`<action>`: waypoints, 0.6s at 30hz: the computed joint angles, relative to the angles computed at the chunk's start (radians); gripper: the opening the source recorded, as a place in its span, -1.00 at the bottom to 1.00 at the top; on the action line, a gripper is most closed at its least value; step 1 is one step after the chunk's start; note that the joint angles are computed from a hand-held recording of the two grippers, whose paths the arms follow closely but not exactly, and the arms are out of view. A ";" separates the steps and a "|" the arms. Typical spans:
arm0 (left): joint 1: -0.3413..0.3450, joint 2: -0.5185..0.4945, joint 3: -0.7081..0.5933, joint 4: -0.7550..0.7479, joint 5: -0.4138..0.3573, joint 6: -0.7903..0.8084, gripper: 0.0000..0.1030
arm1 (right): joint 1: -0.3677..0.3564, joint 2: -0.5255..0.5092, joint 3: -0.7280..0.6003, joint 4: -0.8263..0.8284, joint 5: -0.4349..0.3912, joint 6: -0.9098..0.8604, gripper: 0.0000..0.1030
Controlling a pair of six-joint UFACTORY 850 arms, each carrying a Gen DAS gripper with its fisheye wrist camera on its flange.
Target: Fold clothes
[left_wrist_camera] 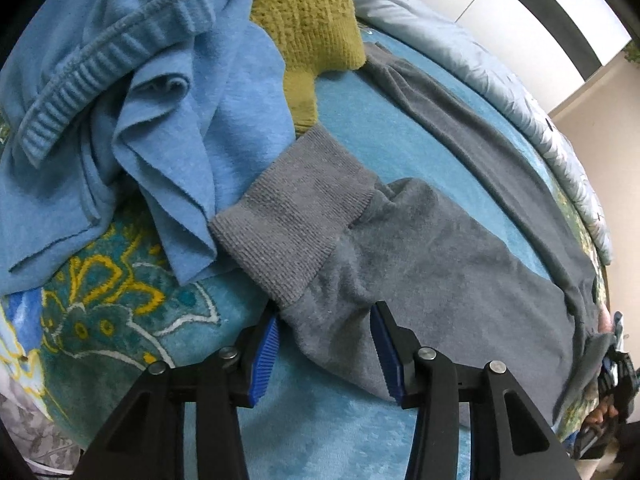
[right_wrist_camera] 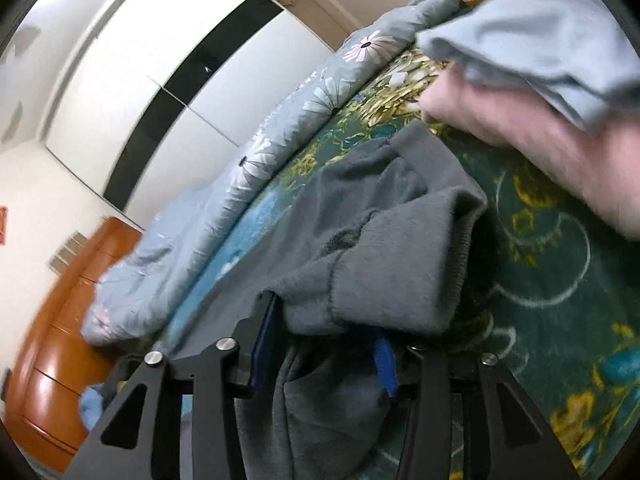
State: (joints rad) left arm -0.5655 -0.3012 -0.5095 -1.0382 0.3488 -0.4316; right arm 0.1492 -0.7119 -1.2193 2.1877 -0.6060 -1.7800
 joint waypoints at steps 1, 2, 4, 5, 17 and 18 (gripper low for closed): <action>0.000 0.002 0.003 0.012 0.002 -0.013 -0.05 | -0.003 0.016 0.012 -0.003 0.011 -0.014 -0.81; 0.001 0.004 0.006 0.027 0.005 -0.029 -0.05 | -0.006 0.031 0.024 -0.006 0.022 -0.027 -0.86; 0.001 0.010 0.015 0.047 0.010 -0.052 -0.05 | -0.020 0.074 0.066 0.025 0.021 -0.085 -0.90; 0.001 0.014 0.019 0.055 0.013 -0.061 -0.05 | -0.031 0.102 0.098 0.059 0.006 -0.130 -0.91; -0.022 0.018 0.049 0.105 0.069 -0.150 -0.06 | -0.195 0.173 0.313 0.070 -0.051 -0.185 -0.97; -0.024 0.021 0.055 0.125 0.079 -0.178 -0.06 | -0.197 0.170 0.318 0.064 -0.066 -0.182 -0.97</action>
